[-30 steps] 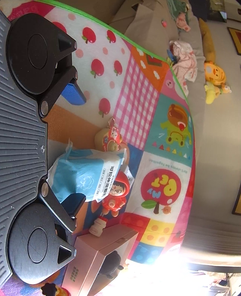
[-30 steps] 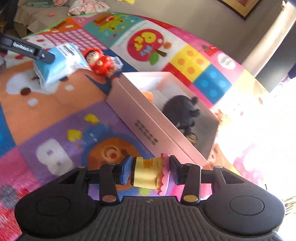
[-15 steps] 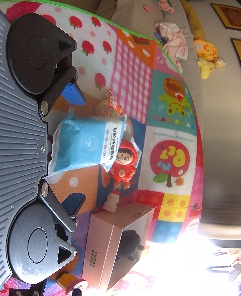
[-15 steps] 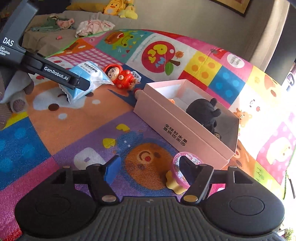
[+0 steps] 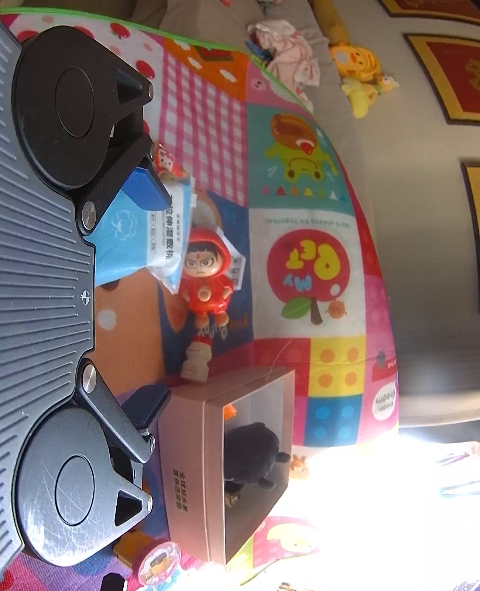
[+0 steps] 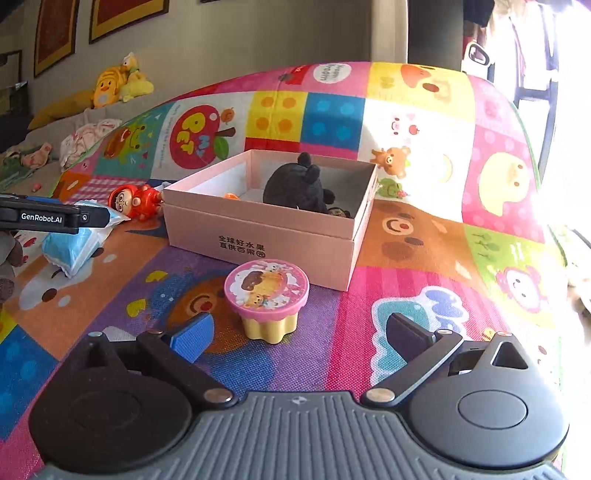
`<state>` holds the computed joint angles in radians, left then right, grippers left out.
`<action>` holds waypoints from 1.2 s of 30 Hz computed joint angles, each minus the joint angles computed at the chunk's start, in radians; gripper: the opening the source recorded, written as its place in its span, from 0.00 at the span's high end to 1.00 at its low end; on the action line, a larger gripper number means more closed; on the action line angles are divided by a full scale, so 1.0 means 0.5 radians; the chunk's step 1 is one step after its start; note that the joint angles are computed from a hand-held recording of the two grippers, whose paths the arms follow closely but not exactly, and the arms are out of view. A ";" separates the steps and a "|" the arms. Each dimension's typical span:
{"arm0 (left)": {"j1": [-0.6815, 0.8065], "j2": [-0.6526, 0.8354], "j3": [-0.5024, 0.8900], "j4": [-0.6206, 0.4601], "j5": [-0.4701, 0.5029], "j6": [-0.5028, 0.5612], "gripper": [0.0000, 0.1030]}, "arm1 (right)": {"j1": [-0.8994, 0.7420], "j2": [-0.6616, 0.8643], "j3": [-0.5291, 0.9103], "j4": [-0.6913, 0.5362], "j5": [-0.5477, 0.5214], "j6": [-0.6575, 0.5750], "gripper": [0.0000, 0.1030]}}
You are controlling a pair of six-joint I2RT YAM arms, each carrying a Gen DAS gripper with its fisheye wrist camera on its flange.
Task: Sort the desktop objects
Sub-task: 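Set the pink-lidded cup down on the mat with the right gripper, then grasp the blue wet-wipe pack with the left gripper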
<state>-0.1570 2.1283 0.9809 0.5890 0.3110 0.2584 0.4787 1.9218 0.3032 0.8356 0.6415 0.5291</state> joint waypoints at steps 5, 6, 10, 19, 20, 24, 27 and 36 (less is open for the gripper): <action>0.004 0.053 -0.019 0.102 -0.194 0.075 0.00 | -0.116 0.048 -0.033 0.107 -0.127 0.093 0.00; 0.012 0.074 0.007 0.080 -0.222 0.078 0.00 | -0.125 0.052 -0.029 0.099 -0.144 0.102 0.00; 0.039 0.163 0.126 0.009 -0.290 0.061 0.04 | -0.105 0.062 -0.027 0.100 -0.116 0.114 0.00; 0.065 0.133 0.139 -0.201 -0.090 0.075 0.44 | -0.128 0.052 -0.005 0.028 -0.135 0.162 0.00; 0.063 0.089 0.099 -0.241 -0.014 0.085 0.44 | -0.129 0.050 -0.001 0.018 -0.139 0.166 0.00; 0.023 -0.053 -0.085 -0.304 0.191 0.153 0.44 | -0.139 0.049 0.009 -0.012 -0.148 0.182 0.00; 0.000 -0.101 -0.154 -0.382 0.319 0.174 0.43 | -0.145 0.051 0.013 -0.023 -0.154 0.187 0.00; -0.053 -0.071 -0.209 -0.386 0.467 0.220 0.22 | -0.179 0.046 0.045 -0.106 -0.205 0.205 0.00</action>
<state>-0.1836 2.0928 0.8766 0.3960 0.5447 0.3686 0.3894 1.9448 0.3256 0.7828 0.5390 0.6316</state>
